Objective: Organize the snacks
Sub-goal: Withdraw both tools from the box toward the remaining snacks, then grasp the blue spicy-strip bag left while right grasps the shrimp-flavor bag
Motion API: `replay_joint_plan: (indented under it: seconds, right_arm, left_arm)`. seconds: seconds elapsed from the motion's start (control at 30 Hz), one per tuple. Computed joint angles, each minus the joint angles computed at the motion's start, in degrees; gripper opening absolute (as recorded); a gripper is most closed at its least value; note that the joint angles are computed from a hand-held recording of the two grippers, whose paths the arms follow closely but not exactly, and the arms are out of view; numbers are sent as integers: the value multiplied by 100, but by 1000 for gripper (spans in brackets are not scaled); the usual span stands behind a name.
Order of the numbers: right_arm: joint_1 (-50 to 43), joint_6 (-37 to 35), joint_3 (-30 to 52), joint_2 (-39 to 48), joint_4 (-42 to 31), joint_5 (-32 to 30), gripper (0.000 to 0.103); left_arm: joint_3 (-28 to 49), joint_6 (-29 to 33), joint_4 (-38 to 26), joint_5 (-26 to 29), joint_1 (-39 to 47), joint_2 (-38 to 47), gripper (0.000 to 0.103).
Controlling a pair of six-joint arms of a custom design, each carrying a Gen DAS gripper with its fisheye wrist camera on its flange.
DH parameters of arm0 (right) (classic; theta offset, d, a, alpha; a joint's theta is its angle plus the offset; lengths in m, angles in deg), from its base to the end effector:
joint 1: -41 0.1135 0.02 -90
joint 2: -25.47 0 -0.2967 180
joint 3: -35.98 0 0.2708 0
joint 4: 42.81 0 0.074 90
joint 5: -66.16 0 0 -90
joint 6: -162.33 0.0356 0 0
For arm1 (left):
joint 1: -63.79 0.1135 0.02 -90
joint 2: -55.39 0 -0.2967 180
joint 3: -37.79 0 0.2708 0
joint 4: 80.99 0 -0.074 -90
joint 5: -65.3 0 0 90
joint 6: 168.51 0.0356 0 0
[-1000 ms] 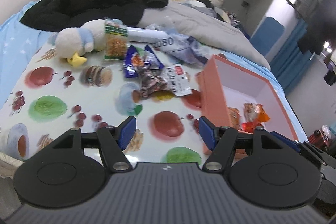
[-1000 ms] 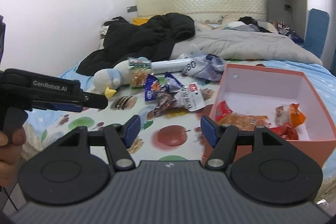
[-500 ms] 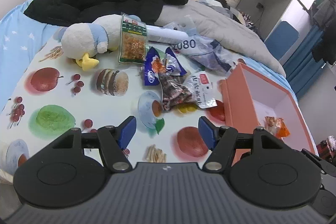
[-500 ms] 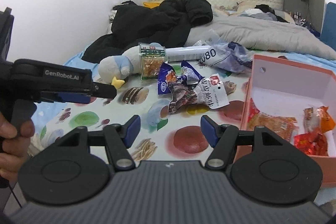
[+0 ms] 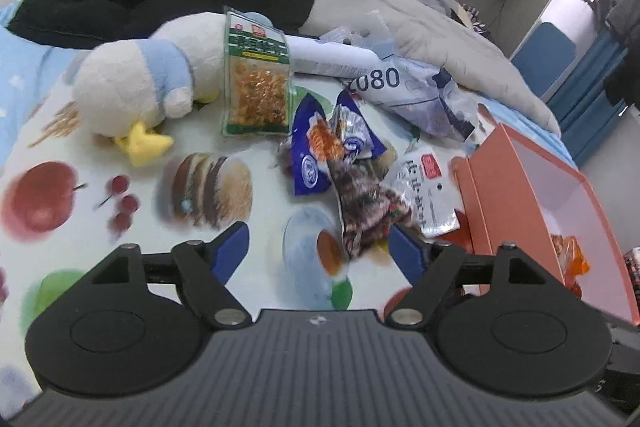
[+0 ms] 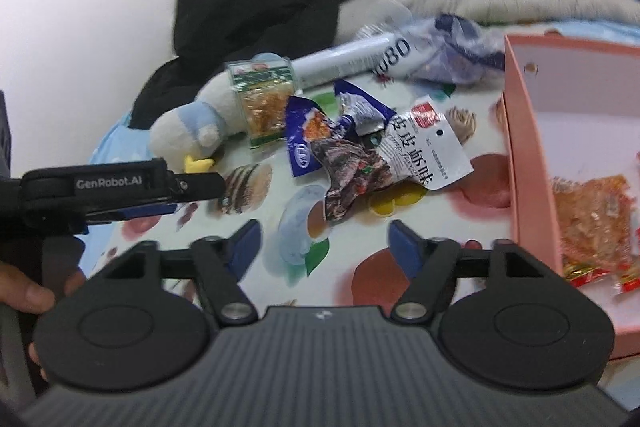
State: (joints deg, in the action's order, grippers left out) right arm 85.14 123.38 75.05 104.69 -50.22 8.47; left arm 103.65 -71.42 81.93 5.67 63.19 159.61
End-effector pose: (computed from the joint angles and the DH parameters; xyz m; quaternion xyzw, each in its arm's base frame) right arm 0.1867 0.1547 0.1535 0.1545 0.8877 0.0818 0.4260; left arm 0.3644 -0.0218 0.1468 0.1394 0.9142 -0.2335 0.3004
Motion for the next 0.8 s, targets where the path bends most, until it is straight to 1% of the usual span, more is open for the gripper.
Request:
replay_joint_plan:
  seconds: [0.1, 0.33, 0.5, 0.6, 0.8]
  right_arm:
    - [-421, -1, 37, 498, 532, -299, 86]
    - [-1200, 356, 129, 1564, 1718, -601, 86]
    - [-1755, 543, 317, 2402, 2588, -1022, 85]
    - [-1962, 597, 568, 2802, 2670, -1169, 85]
    - [-2230, 790, 846, 3263, 2758, -1499, 83]
  left_arm:
    - [581, 51, -113, 99, -134, 582, 89]
    - [1953, 359, -411, 180, -478, 1754, 90]
    - [2813, 271, -553, 124, -663, 2382, 90]
    - [3226, 220, -695, 59, -741, 2692, 90]
    - [3571, 267, -816, 10, -829, 3034, 90]
